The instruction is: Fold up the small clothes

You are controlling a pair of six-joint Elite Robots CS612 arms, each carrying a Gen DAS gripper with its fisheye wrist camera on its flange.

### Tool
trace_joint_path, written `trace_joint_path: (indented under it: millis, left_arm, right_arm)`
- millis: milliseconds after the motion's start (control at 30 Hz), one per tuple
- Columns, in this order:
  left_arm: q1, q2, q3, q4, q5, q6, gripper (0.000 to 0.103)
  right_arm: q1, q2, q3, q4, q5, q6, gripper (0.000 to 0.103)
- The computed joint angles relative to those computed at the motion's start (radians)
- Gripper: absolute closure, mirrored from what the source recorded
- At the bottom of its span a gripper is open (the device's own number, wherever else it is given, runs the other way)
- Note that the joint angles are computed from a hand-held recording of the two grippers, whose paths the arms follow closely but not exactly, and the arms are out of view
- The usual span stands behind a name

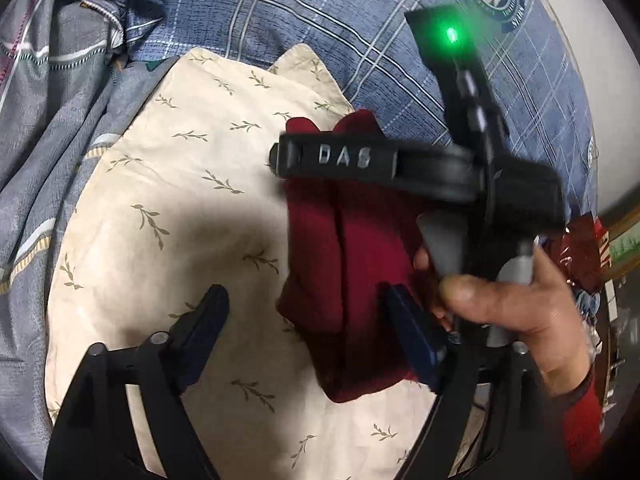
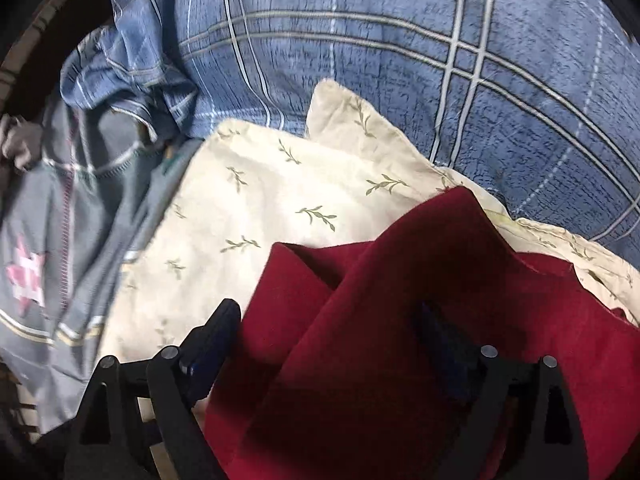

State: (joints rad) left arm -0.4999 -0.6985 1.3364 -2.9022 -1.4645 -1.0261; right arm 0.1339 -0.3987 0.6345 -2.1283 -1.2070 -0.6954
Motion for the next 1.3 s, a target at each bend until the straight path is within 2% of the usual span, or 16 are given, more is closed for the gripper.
trace_joint_path:
  millis: [67,167,233,333,467,533,567,600,700,767,867,933,1033,1100,1167,1300]
  left_arm:
    - [0.006,0.006,-0.002,-0.030,-0.037,-0.013,0.017]
    - [0.013,0.023,-0.012,-0.086,-0.107,-0.020,0.014]
    - [0.013,0.035,-0.031,-0.094,-0.130,-0.005,0.013]
    - [0.005,0.046,-0.061,-0.057,-0.114,0.042,0.013]
    - [0.000,0.057,-0.064,-0.099,-0.091,0.066,0.017]
    - [-0.003,0.058,-0.065,-0.113,-0.085,0.092,0.045]
    - [-0.005,0.057,-0.068,-0.109,-0.080,0.106,0.052]
    - [-0.006,0.056,-0.068,-0.115,-0.077,0.121,0.060]
    - [-0.011,0.056,-0.064,-0.172,-0.056,0.154,0.064]
    - [-0.016,0.053,-0.061,-0.196,-0.042,0.180,0.064]
    - [-0.024,0.048,-0.064,-0.181,-0.014,0.221,0.064]
    - [-0.027,0.049,-0.069,-0.169,-0.004,0.233,0.064]
    - [-0.027,0.053,-0.077,-0.161,-0.004,0.234,0.064]
    - [-0.024,0.055,-0.082,-0.151,-0.010,0.226,0.064]
    - [-0.025,0.049,-0.073,-0.132,-0.008,0.214,0.062]
    - [-0.024,0.051,-0.073,-0.127,0.013,0.169,0.032]
  right_arm:
    - [-0.006,-0.004,0.013,-0.030,0.014,-0.004,0.037]
    - [-0.031,0.009,-0.038,0.051,0.127,-0.001,0.066]
    - [-0.051,0.005,-0.045,0.093,0.200,-0.007,0.078]
    - [-0.067,-0.014,-0.019,0.077,0.245,-0.018,0.081]
    - [-0.077,-0.006,-0.041,0.096,0.260,-0.006,0.082]
    - [-0.081,-0.010,-0.038,0.097,0.266,0.005,0.082]
    - [-0.082,-0.014,-0.031,0.099,0.272,0.012,0.082]
    - [-0.086,-0.009,-0.047,0.125,0.288,0.021,0.079]
    - [-0.097,0.014,-0.118,0.256,0.342,0.059,0.062]
    - [-0.095,0.013,-0.132,0.303,0.339,0.042,0.031]
    - [-0.084,0.002,-0.116,0.288,0.307,0.021,0.024]
    - [-0.066,0.017,-0.145,0.305,0.238,0.010,0.020]
    - [-0.048,0.053,-0.201,0.339,0.175,0.019,0.020]
    - [-0.041,0.055,-0.186,0.294,0.138,0.022,0.021]
    - [-0.039,0.033,-0.119,0.169,0.112,0.026,0.048]
    - [-0.057,0.021,-0.086,0.140,0.176,0.018,0.070]
